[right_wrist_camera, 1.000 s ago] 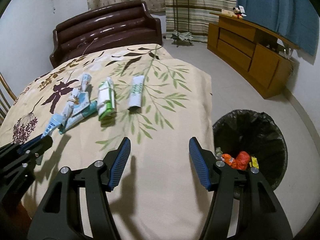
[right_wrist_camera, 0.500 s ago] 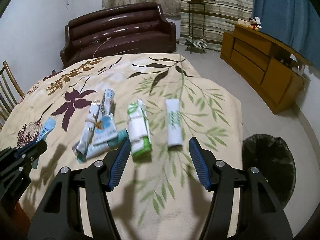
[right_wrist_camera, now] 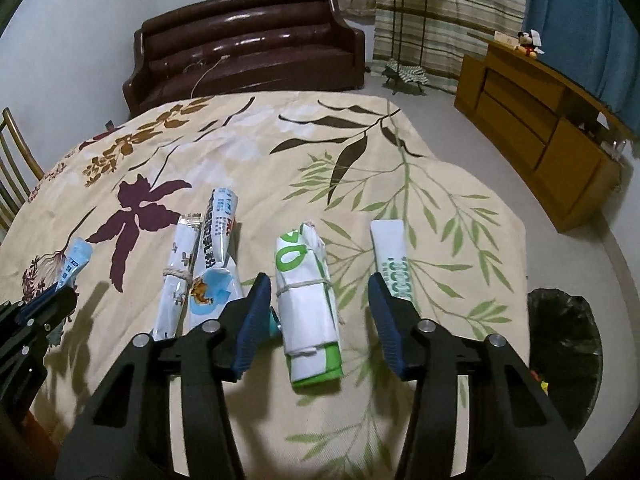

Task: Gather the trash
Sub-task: 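Grasp the white-green rolled tube with the right gripper while the left gripper holds the blue tube, then carry the blue tube and white-green tube over the black bin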

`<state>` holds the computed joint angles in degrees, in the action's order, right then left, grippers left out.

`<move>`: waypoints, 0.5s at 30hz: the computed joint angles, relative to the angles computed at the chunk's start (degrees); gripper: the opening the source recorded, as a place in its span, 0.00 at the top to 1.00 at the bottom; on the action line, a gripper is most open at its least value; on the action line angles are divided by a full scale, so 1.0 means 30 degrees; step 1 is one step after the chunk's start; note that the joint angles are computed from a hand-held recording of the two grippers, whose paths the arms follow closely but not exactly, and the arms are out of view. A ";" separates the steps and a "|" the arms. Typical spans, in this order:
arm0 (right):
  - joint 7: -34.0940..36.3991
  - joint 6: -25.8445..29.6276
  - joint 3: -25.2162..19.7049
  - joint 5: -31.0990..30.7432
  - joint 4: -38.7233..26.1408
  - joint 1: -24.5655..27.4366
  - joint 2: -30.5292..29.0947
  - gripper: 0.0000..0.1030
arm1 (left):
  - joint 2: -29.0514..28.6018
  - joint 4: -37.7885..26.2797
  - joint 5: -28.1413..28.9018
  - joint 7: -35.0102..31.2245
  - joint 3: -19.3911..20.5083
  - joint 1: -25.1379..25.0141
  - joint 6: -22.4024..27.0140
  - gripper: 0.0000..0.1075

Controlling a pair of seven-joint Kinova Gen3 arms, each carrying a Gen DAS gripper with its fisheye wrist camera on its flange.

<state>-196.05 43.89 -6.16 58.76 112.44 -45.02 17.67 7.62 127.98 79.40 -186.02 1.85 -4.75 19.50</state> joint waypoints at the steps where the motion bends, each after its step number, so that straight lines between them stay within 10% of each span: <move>1: 0.0273 -0.0131 -0.0024 -0.0157 -0.0089 0.0144 0.0092 0.56 | 0.0081 -0.0061 -0.0092 0.0103 0.0001 0.0012 0.0011 0.86; 15: -0.0035 -0.0343 0.0310 0.0034 0.0193 -0.0231 -0.0017 0.71 | 0.0448 -0.0247 0.0048 0.0161 0.0347 0.0034 -0.0158 0.86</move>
<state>-196.16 42.86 -5.23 58.87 113.02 -45.71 17.61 8.97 127.24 79.55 -185.54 2.89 -4.65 19.03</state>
